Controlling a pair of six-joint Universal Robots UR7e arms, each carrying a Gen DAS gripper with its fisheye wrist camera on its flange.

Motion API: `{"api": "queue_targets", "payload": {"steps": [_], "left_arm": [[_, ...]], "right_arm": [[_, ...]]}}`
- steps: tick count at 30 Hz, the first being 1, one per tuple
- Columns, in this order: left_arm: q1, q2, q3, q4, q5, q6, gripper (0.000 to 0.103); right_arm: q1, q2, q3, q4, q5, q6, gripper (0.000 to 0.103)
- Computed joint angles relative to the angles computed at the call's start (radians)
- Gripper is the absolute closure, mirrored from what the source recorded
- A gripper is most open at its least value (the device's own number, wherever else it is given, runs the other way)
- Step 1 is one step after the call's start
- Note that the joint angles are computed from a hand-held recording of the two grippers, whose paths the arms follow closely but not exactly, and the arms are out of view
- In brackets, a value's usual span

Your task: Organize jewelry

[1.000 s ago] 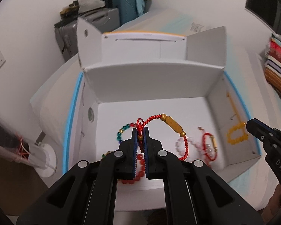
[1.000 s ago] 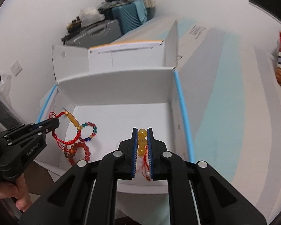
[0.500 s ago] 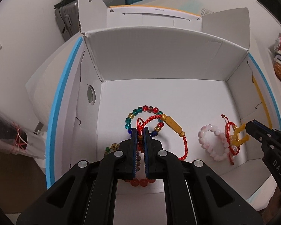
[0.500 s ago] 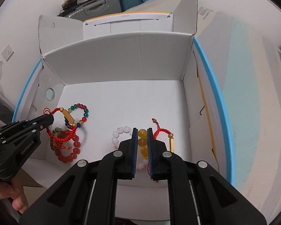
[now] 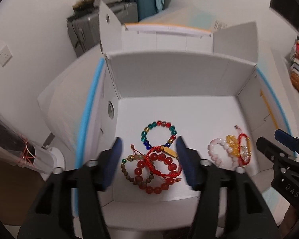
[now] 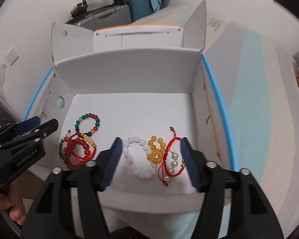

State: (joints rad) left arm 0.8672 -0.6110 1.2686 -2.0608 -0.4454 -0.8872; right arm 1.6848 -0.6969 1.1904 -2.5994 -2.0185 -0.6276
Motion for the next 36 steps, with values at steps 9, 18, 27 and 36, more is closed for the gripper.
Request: {"api": "queue_targets", "payload": {"steps": [9, 18, 27, 36], "left_arm": [[-0.085, -0.071, 0.186, -0.223, 0.102, 0.031, 0.006], [-0.132, -0.093, 0.302, -0.299, 0.125, 0.021, 0.006], [-0.142, -0.099, 0.359, -0.338, 0.103, 0.007, 0.006], [-0.146, -0.095, 0.364, -0.403, 0.090, 0.051, 0.006]], "right_arm": [[-0.016, -0.136, 0.200, -0.191, 0.085, -0.032, 0.010], [-0.034, -0.223, 0.376, -0.378, 0.099, -0.085, 0.008], [-0.041, -0.258, 0.450, -0.455, 0.107, -0.101, 0.008], [-0.046, -0.250, 0.451, -0.475, 0.092, -0.107, 0.008]]}}
